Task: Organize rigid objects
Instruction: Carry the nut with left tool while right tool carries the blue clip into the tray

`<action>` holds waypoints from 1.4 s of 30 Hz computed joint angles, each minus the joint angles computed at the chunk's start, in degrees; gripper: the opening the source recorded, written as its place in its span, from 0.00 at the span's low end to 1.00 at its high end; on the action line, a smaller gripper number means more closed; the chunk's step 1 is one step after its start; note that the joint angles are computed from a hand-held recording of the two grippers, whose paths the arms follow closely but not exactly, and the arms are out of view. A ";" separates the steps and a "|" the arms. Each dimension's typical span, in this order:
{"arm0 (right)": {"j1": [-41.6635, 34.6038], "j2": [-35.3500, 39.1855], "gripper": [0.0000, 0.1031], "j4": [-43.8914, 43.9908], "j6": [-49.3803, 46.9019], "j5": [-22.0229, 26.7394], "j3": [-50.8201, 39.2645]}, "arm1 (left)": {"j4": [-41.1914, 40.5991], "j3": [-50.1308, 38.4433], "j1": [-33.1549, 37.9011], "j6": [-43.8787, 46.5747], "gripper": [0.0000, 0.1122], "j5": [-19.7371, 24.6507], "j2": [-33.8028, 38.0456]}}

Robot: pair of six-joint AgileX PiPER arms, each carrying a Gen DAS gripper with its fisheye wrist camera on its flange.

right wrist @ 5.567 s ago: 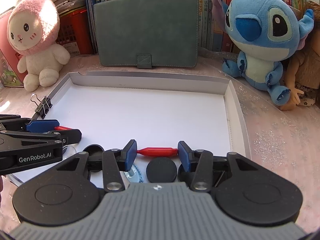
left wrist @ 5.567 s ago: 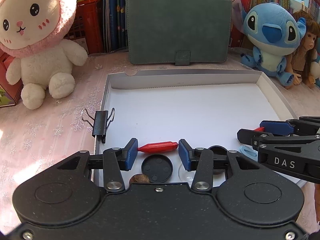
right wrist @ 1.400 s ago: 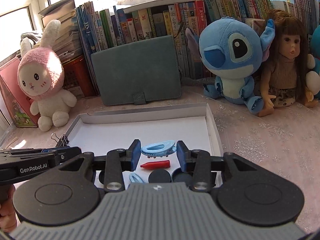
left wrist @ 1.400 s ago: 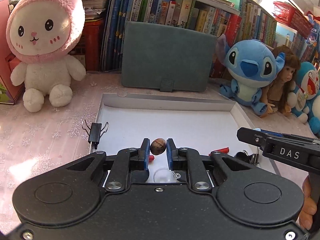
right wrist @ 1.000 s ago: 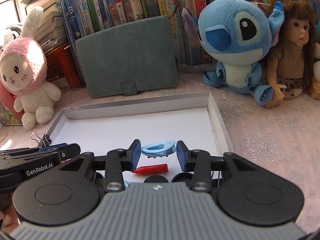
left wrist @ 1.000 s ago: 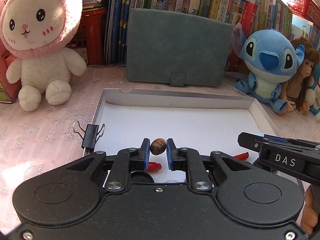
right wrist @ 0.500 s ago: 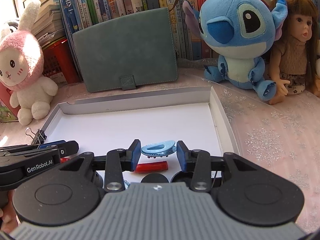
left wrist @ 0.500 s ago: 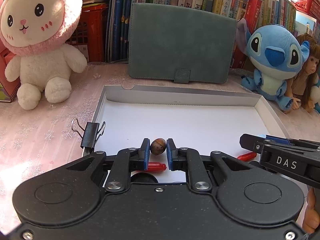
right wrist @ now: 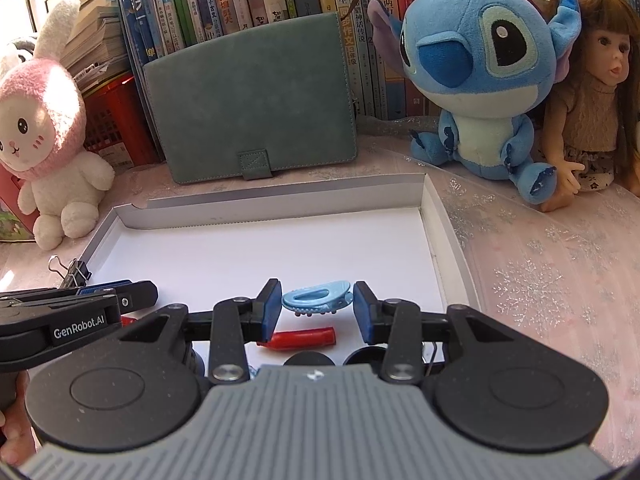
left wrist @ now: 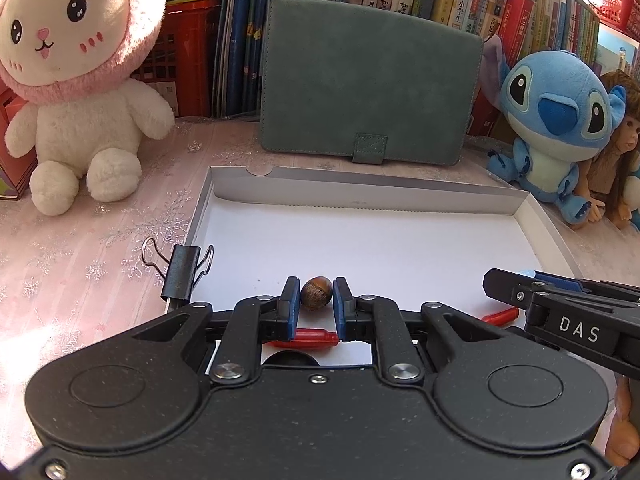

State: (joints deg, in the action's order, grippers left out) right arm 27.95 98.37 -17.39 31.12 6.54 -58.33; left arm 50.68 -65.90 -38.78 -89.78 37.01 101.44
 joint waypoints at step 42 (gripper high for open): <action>1.19 2.03 0.47 -10.72 9.84 0.11 -1.06 | 7.20 1.42 -2.31 -4.95 0.15 1.23 0.95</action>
State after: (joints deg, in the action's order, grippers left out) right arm 29.13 100.40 -28.10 40.97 6.66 -59.40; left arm 57.88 -64.48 -41.08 -94.73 38.24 102.39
